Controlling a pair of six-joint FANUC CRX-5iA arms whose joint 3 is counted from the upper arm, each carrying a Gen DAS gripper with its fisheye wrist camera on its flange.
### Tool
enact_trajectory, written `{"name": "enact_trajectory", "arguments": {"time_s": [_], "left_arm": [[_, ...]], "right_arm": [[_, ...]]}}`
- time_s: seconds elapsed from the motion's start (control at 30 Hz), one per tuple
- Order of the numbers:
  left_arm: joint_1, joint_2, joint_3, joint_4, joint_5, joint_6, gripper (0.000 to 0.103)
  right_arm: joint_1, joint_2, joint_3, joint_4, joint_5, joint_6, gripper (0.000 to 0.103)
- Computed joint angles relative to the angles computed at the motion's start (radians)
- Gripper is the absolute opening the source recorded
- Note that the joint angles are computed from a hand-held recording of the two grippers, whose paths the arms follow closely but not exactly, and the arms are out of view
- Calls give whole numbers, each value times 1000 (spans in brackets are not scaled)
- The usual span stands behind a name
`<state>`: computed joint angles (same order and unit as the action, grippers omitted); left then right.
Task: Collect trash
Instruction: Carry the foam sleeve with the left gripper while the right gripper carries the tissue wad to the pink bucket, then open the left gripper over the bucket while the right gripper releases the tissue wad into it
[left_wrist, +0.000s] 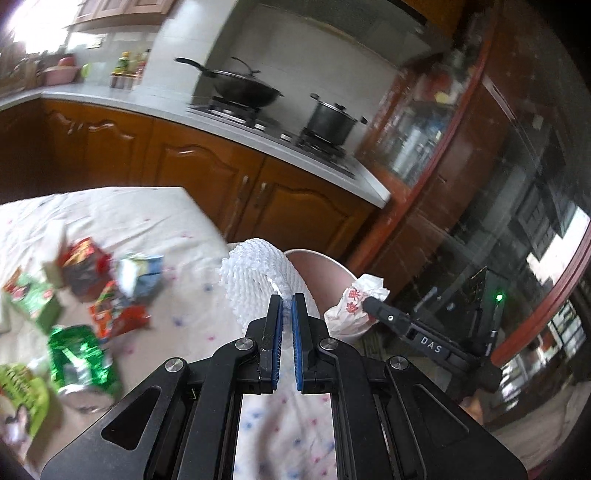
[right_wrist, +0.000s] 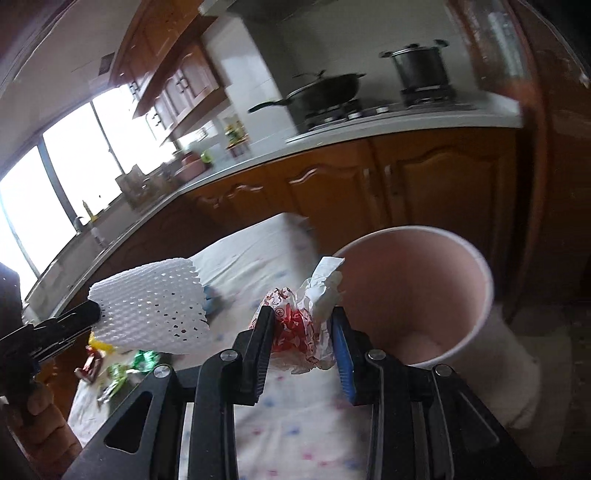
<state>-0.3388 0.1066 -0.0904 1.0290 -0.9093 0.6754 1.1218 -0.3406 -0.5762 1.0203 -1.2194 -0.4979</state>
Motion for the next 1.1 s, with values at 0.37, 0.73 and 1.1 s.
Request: {"name": "enact_trajectory", "arguments": {"time_s": [0.37,0.73,1.1], "left_arm": [[-122,117,166,-132,38,68,4],[-208,280,397,-340,-13,200,5],[-237,417,613,-473,-145,329,5]], "right_arm": [[3,-63,-43,-20,-114,1,33],[-100,-88,-62,-87,-59,102,34],[-175,-91,-58,-165,7,189,42]]}}
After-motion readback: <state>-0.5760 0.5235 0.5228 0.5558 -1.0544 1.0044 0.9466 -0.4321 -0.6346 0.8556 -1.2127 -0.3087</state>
